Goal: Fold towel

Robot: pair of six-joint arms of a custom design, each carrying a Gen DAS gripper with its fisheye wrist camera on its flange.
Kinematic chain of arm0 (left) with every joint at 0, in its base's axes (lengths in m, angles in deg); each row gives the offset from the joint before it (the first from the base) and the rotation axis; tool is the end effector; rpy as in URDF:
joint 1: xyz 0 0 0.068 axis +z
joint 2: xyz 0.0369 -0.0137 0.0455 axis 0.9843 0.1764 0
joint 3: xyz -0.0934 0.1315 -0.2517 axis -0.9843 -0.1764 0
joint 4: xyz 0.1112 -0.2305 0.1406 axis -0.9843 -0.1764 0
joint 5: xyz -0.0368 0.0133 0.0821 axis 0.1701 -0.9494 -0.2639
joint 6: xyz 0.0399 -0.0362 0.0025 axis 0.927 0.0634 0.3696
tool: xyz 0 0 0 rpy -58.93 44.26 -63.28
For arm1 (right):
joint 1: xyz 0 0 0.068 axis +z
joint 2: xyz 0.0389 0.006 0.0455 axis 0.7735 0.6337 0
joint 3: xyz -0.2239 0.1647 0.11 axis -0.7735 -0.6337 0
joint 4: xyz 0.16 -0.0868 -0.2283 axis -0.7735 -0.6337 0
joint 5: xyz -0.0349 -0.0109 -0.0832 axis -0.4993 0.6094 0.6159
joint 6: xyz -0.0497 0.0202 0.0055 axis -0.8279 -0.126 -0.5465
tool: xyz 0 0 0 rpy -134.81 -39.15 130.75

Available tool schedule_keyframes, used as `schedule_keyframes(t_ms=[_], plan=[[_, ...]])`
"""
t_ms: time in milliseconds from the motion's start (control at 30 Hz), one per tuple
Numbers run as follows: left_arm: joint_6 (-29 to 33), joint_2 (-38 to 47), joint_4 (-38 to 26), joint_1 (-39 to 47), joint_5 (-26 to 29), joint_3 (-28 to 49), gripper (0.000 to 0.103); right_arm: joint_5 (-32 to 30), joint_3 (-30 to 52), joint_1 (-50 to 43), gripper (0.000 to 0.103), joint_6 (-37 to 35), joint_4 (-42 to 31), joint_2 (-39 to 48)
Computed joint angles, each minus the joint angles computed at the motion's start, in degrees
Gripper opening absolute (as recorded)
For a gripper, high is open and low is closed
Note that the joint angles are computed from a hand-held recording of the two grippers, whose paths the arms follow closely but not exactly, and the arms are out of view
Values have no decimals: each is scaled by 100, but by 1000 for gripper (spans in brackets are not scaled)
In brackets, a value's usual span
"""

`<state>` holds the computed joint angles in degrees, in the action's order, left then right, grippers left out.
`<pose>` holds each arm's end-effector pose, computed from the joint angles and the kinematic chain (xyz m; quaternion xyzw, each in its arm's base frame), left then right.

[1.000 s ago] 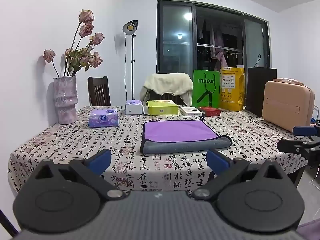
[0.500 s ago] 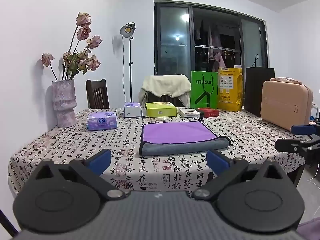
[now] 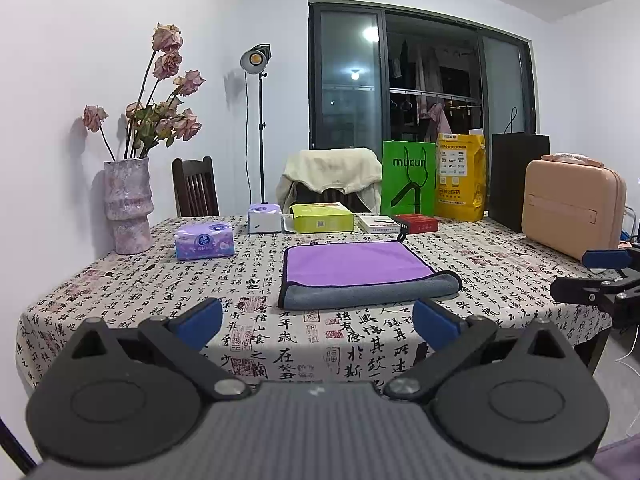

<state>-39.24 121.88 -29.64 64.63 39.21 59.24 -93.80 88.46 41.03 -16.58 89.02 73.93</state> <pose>0.2186 -0.0419 0.1842 -0.0882 0.7907 0.0827 0.6001 0.3600 -0.0345 0.1834 -0.2755 0.7506 0.2112 0.5622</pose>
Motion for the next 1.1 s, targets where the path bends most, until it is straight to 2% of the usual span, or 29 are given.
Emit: schedule_keyframes(t_ms=[1100], plan=[[-10, -30, -64, -14, -7, 24, 103, -16, -26, 0, 103, -17, 16, -13]])
